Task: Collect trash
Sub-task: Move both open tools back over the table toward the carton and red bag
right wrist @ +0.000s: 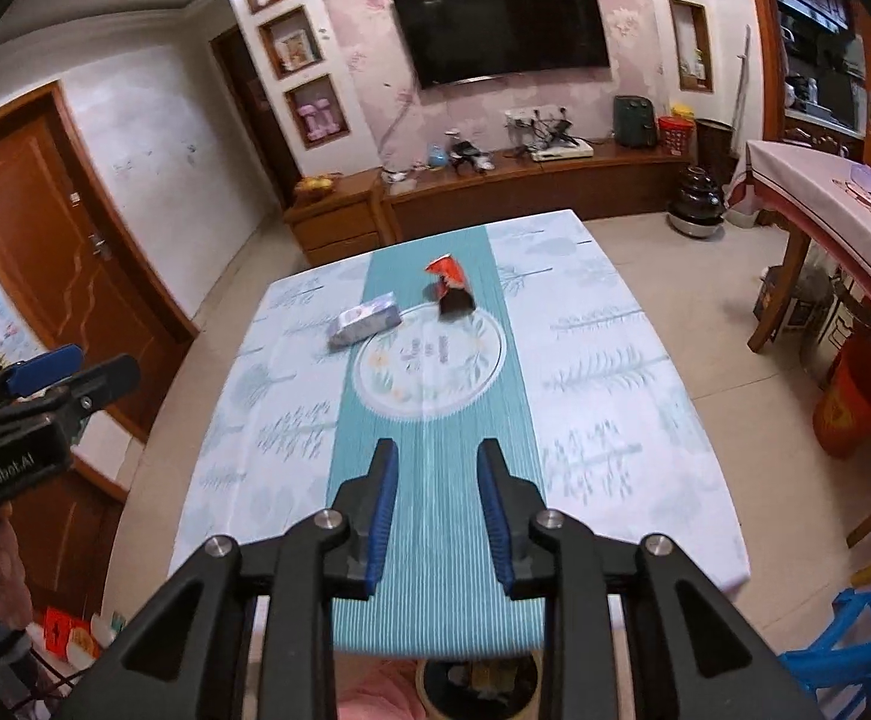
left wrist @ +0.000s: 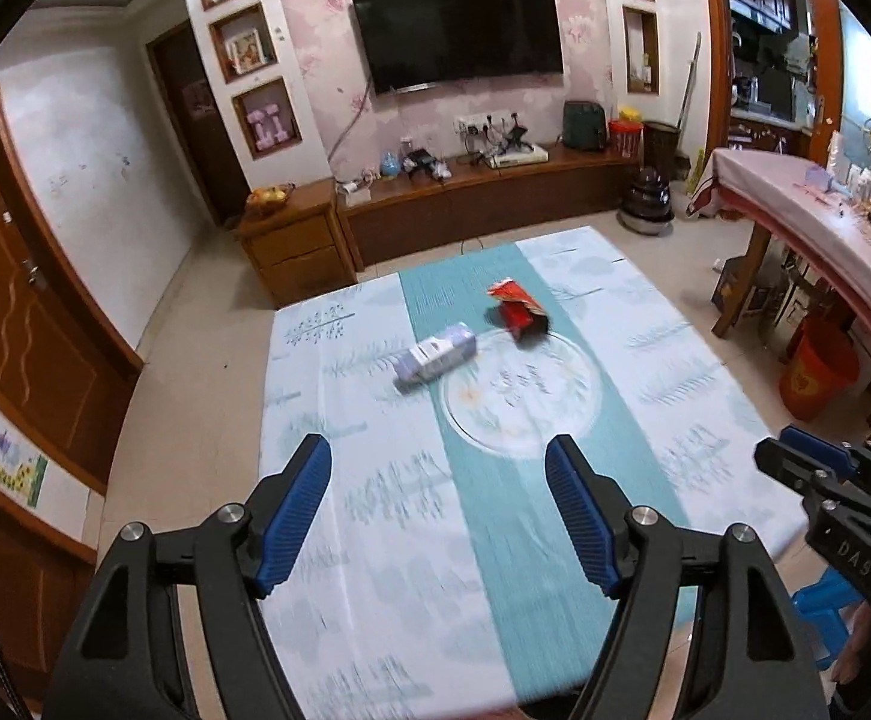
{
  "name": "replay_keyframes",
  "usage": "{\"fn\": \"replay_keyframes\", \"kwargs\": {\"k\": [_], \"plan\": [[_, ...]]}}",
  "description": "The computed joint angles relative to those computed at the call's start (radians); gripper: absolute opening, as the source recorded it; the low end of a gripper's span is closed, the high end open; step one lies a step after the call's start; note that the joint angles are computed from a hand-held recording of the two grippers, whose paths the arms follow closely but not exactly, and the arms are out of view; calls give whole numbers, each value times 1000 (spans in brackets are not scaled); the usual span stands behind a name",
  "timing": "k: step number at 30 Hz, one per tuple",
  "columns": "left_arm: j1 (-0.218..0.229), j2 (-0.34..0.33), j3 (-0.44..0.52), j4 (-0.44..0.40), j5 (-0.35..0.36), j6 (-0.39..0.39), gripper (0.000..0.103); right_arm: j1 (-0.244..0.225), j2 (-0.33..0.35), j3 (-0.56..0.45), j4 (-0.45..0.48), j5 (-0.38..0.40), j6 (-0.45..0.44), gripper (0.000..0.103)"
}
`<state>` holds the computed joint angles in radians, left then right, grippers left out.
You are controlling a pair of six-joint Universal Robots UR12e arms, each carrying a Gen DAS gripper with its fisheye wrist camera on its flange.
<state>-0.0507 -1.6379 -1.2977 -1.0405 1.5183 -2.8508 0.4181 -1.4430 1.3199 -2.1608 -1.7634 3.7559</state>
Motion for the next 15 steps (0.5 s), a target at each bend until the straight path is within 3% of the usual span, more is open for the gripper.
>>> {"fn": "replay_keyframes", "kwargs": {"k": [6,10,15], "plan": [[24,-227,243,-181,-48,118,72,-62,166,-181,107,100,34,27],[15,-358,371,-241,-27,216,72,-97,288,-320,173,152,31,33],[-6,-512,529,-356,-6,304,72,-124,432,-503,280,160,10,39]]}}
